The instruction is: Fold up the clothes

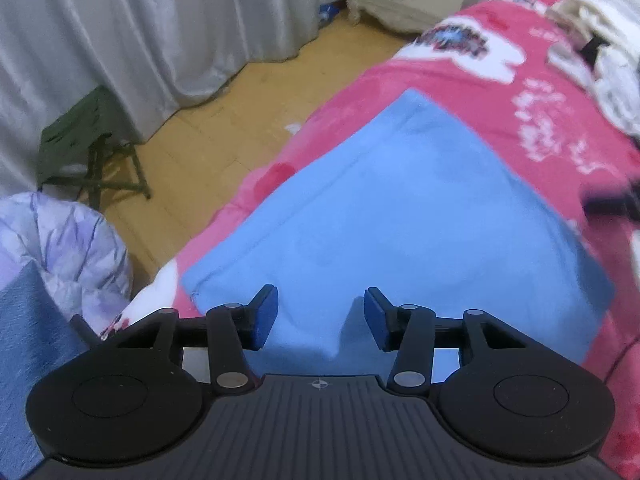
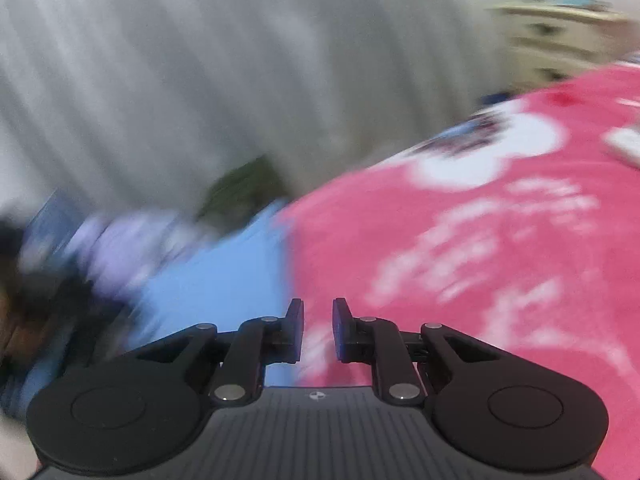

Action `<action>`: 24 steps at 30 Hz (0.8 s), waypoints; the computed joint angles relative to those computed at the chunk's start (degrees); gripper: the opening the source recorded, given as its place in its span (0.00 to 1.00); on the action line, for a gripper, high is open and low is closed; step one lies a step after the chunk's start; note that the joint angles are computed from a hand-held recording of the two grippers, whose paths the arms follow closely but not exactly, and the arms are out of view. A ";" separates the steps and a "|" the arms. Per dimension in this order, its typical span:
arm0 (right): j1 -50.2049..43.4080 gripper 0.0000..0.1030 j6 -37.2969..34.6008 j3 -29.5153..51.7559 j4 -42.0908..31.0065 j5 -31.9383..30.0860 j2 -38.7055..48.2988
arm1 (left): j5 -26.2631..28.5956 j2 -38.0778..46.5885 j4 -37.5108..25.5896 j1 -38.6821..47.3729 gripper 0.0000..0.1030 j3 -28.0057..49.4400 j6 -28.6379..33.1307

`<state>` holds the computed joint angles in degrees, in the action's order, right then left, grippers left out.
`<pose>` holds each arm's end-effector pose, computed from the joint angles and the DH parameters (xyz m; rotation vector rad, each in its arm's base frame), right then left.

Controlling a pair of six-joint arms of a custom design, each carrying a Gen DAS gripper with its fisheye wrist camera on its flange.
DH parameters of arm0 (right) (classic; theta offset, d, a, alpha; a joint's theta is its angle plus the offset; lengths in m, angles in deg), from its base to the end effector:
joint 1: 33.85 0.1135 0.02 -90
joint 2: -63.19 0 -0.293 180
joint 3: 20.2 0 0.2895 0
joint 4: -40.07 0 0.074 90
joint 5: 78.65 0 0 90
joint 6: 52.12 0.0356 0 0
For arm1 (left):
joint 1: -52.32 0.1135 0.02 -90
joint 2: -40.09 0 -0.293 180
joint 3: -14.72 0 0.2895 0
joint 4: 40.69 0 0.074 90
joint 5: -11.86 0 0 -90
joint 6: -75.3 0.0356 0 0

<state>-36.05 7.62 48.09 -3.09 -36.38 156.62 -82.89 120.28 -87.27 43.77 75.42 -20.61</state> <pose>0.3366 0.0134 0.1920 -0.7834 2.2911 0.8956 0.2846 -0.0398 0.2056 0.0387 2.7167 0.0393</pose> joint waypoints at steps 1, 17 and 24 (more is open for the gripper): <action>0.37 0.16 -5.84 -0.71 -3.51 1.03 -0.74 | 0.50 0.99 -0.30 0.75 0.46 0.18 -0.79; 0.99 0.20 -15.08 -10.19 -4.81 11.50 -9.84 | 7.31 -13.10 -2.48 -3.85 0.48 -3.93 3.22; 0.83 0.23 -7.99 -9.94 -4.53 13.61 -11.96 | 19.02 -16.57 -10.68 -10.33 0.50 -8.59 4.96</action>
